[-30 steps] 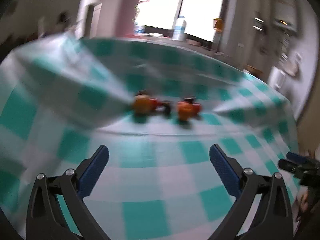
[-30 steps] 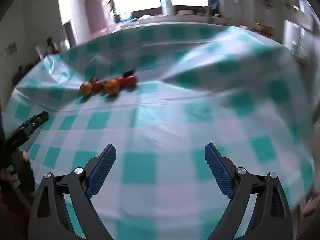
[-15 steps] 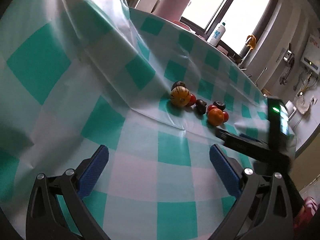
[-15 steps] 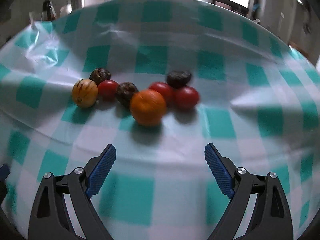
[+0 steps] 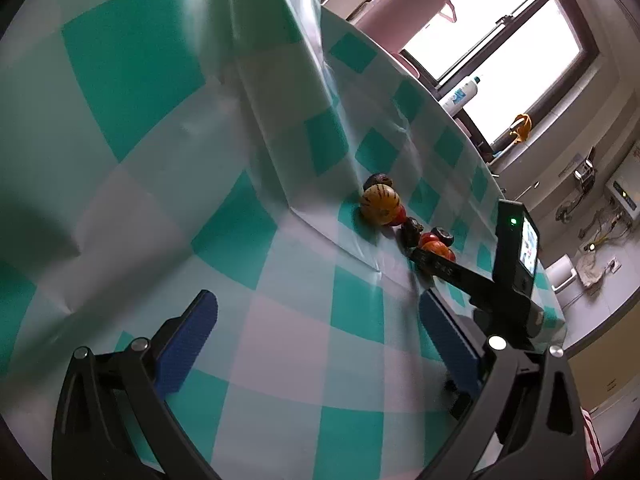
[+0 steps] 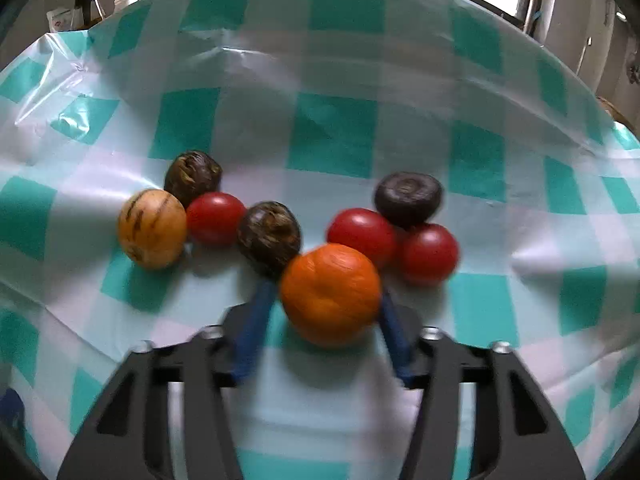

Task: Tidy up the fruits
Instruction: 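Grasp an orange with the right tool, then grasp the yellow striped melon-pear with the left tool while the right tool holds the orange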

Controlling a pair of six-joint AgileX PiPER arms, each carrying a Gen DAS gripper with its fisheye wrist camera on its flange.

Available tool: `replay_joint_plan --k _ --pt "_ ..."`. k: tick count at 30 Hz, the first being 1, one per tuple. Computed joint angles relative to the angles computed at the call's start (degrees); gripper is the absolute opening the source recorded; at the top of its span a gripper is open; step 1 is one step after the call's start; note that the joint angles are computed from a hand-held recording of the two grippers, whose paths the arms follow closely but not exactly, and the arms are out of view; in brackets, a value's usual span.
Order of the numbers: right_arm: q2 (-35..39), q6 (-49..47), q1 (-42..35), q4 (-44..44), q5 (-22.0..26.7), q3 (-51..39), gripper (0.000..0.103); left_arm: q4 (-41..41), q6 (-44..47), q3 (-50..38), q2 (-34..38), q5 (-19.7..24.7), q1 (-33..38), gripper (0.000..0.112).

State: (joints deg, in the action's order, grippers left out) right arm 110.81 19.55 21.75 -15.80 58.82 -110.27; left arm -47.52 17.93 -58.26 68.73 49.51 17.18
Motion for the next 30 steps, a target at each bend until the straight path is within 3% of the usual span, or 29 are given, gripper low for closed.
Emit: replay_joint_plan --k 8,11,18,25,28,30 --pt "-18.9 -7.3 -6.6 15.1 -13.9 26.1 0.044 3.5 -1.0 -0.3 -1.4 -2.1 -3.3 0.101" --pt "-24.6 -10.0 -8.3 18.1 -16.2 32.5 0.044 5.2 -2.0 -0.5 -1.6 -2.6 -4.3 0.101" --pt "-27.1 -14.0 -11.3 26.6 -20.4 36.6 0.044 9.0 -4.0 -0.5 -2.2 -4.4 -6.8 0.101" --pt "-28.0 -16.8 -14.1 32.5 -21.3 38.1 0.044 11.9 -5.4 -1.0 -2.2 -5.1 -8.7 0.101" --pt "-27.8 -20.0 -14.8 35.7 -21.0 38.1 0.044 21.1 -11.7 -3.7 -1.1 -4.6 -14.1 0.101" --pt "-27.6 -22.4 -15.7 38.4 -20.7 38.2 0.044 27.6 -14.7 -8.7 2.5 -0.8 -19.2 0.101"
